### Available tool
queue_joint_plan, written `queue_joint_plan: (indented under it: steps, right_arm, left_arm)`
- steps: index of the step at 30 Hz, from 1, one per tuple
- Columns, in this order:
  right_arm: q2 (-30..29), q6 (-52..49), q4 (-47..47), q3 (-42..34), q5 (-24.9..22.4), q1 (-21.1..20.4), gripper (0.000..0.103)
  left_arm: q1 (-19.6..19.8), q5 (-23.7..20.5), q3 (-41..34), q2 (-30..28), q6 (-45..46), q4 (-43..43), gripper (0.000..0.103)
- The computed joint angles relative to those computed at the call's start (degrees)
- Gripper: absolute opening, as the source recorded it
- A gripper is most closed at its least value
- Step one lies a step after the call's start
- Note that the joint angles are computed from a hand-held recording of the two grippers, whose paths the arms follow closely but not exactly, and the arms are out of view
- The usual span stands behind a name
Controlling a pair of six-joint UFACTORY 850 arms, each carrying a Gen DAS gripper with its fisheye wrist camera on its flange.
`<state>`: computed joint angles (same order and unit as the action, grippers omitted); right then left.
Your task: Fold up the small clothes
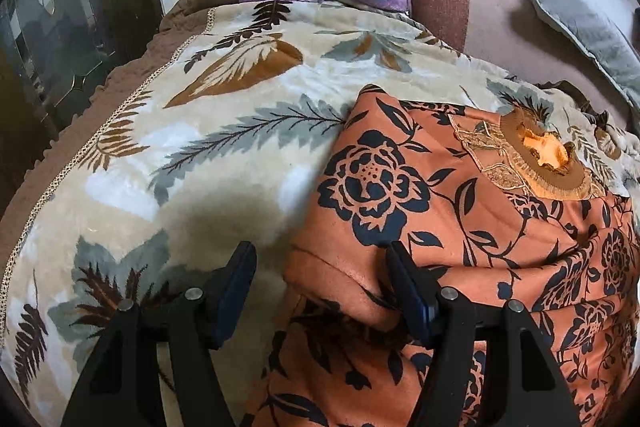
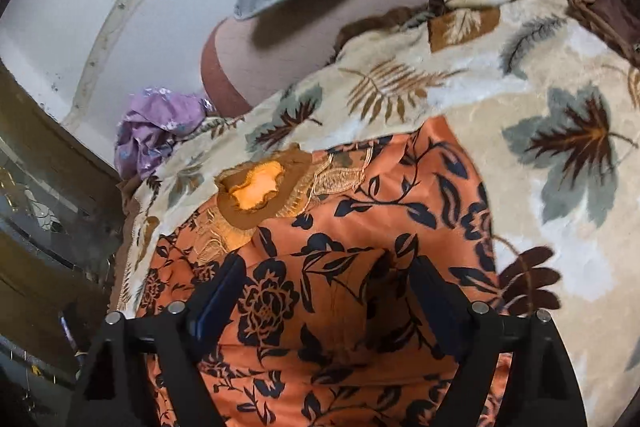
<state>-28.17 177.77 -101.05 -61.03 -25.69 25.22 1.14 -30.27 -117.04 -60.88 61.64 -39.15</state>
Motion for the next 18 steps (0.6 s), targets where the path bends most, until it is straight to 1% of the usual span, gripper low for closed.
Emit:
queue_joint_plan:
  steps: [1,2,3,4,5,6,7,8,9,10,12,13,14,15,16,17,18]
  right_arm:
    - [-0.6,-0.7,0.8,-0.3,1.5,-0.6,0.086]
    - [-1.7,-3.6,4.0,-1.6,2.8,-1.0,0.081]
    - [-2.9,-9.0,8.6,-3.2,3.3,-1.1,0.071]
    - [-3.9,-15.0,12.4,-4.5,3.0,-1.2,0.03]
    - [-5.1,-21.0,16.6,-6.4,1.1,-0.9,0.013]
    - [-5.2,-26.4,19.6,-7.8,-1.1,-0.5,0.012]
    - [-4.7,-29.4,20.2,-9.0,-3.8,0.2,0.006]
    - [-3.7,-30.0,18.6,-9.0,-5.7,0.7,0.006]
    - [-2.3,-28.7,14.6,-8.9,-9.3,1.7,0.006]
    - [-1.0,-25.1,8.6,-7.9,-12.2,2.3,0.006]
    - [3.1,-18.4,-1.8,-4.5,-22.8,4.8,0.006]
    - [4.2,-17.3,-3.8,-3.2,-27.0,5.6,0.006]
    - [4.9,-17.1,-3.9,-2.3,-29.6,6.1,0.006]
    - [5.5,-16.2,-4.5,-1.0,-30.4,6.0,0.006]
    - [6.1,-14.2,-6.0,0.6,-28.8,5.2,0.006]
    - [6.1,-11.6,-6.1,2.2,-24.8,3.7,0.006]
    - [5.4,-11.5,-3.8,2.6,-20.7,2.4,0.006]
  left_arm:
    - [0.0,-0.3,-0.5,-0.3,-0.2,0.1,0.068]
    - [-0.1,-0.4,-0.8,-0.4,0.1,-0.2,0.068]
    - [0.0,-0.4,-0.8,-0.4,0.5,-0.7,0.068]
    - [0.0,-0.2,-0.7,-0.3,1.0,-1.2,0.068]
    - [0.0,0.2,-0.6,-0.1,1.7,-2.1,0.068]
    - [0.2,0.4,-0.4,0.1,2.7,-3.4,0.068]
    - [0.3,0.5,-0.2,0.3,3.8,-4.9,0.068]
    - [0.4,0.8,0.0,0.5,4.9,-6.2,0.068]
    - [0.6,1.5,0.4,0.8,6.5,-8.2,0.068]
    - [0.6,1.9,0.6,0.9,7.2,-9.2,0.068]
    - [0.7,1.7,0.3,0.8,7.9,-10.8,0.068]
    - [0.7,1.4,0.1,0.6,7.5,-10.8,0.068]
    - [0.7,1.1,-0.3,0.4,7.1,-10.4,0.068]
    - [0.6,0.6,-0.8,0.0,6.2,-9.4,0.068]
    - [0.4,0.5,-0.9,-0.1,5.8,-8.6,0.068]
    - [0.1,0.8,-0.6,-0.1,6.0,-8.4,0.068]
    - [0.0,1.1,0.0,0.2,6.7,-8.6,0.068]
